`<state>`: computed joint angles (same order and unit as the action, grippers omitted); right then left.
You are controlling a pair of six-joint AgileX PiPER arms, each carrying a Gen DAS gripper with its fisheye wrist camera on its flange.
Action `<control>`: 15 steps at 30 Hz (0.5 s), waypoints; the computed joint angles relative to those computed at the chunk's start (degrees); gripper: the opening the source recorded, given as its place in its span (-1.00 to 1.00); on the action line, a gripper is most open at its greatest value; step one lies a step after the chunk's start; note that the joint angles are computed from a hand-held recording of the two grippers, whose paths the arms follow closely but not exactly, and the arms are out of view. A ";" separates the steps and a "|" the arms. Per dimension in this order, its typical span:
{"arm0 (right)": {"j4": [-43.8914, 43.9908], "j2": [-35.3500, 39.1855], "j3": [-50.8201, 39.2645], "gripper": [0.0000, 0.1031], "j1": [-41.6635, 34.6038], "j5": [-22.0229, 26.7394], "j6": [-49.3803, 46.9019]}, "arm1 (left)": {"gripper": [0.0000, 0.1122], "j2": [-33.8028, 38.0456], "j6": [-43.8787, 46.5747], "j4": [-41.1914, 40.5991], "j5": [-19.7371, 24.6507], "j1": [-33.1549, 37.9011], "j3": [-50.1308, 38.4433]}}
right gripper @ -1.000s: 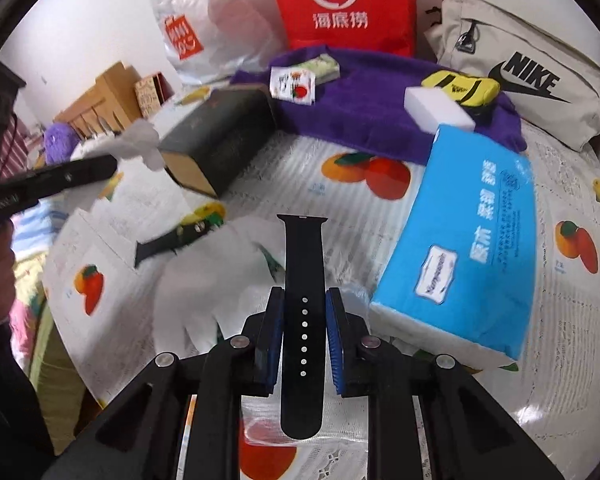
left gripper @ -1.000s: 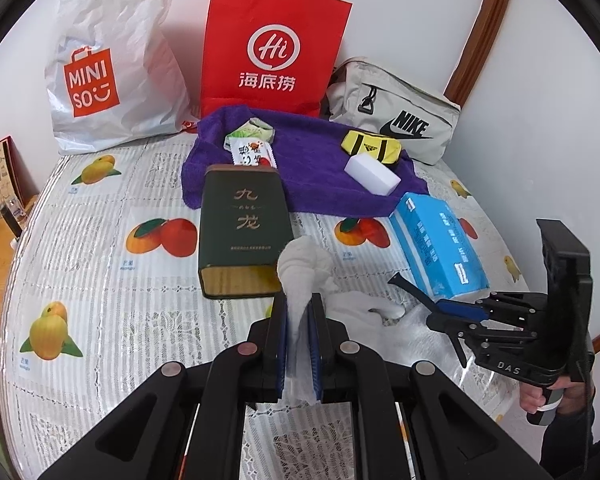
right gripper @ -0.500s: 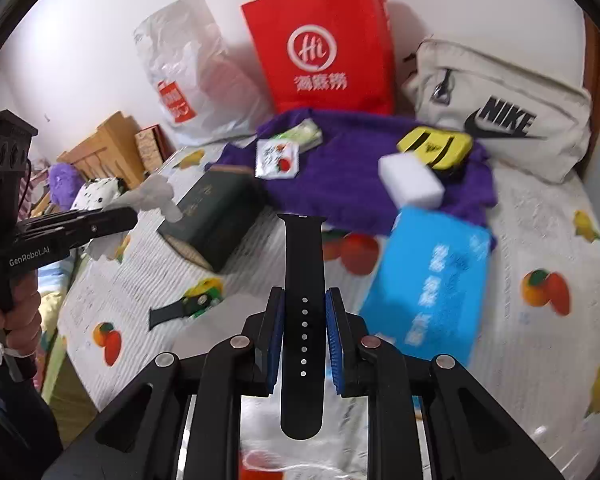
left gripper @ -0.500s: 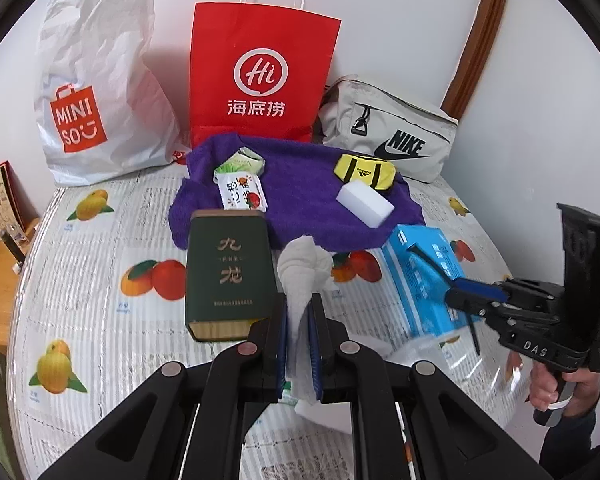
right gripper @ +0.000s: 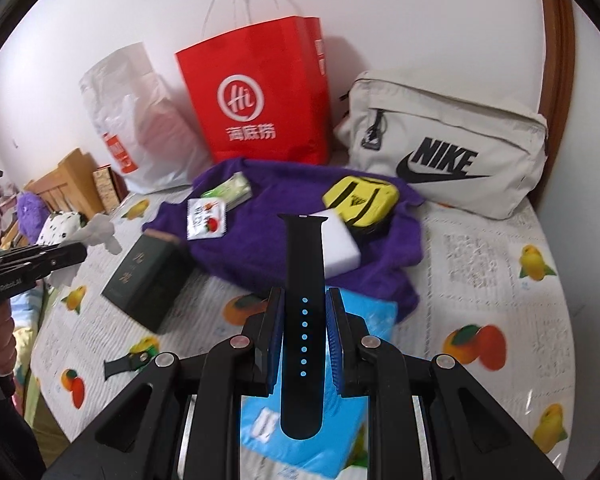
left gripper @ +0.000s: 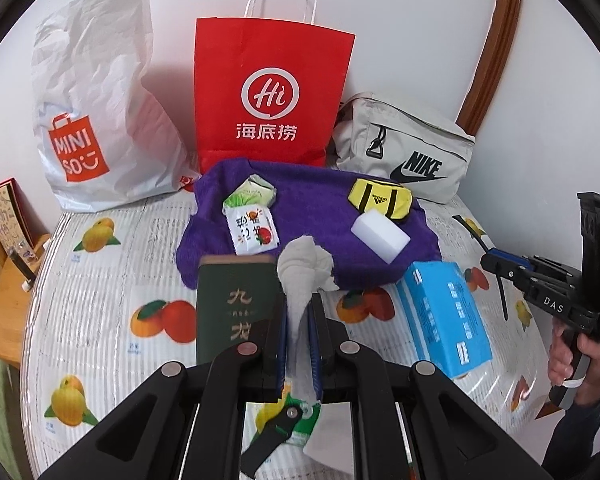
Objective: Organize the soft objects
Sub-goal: 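Carry tissue with left tool while right tool carries watch band onto purple towel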
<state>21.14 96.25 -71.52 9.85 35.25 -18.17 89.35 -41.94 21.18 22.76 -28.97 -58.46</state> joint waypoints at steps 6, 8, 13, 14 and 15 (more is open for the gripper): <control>0.24 4.98 -6.26 -0.61 -0.72 1.11 -0.13 | -0.82 5.28 7.86 -6.36 0.42 2.69 -5.99; 0.52 7.33 -9.00 -0.61 -0.59 1.74 -0.22 | -0.82 7.09 10.20 -8.13 0.64 3.45 -7.93; 0.88 13.47 -16.20 -0.61 -0.20 3.26 0.12 | -0.82 11.94 16.41 -13.11 1.46 5.39 -13.24; 0.58 14.54 -17.57 -0.61 -0.10 3.63 0.52 | -0.82 12.78 17.12 -13.74 1.69 5.66 -14.19; 0.36 16.16 -19.69 -0.61 -0.03 4.28 0.90 | -0.82 13.52 18.00 -14.52 1.80 5.96 -14.96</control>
<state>21.50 112.41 -91.21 9.83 39.53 -17.26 102.87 -23.95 6.66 24.56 -23.01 -73.42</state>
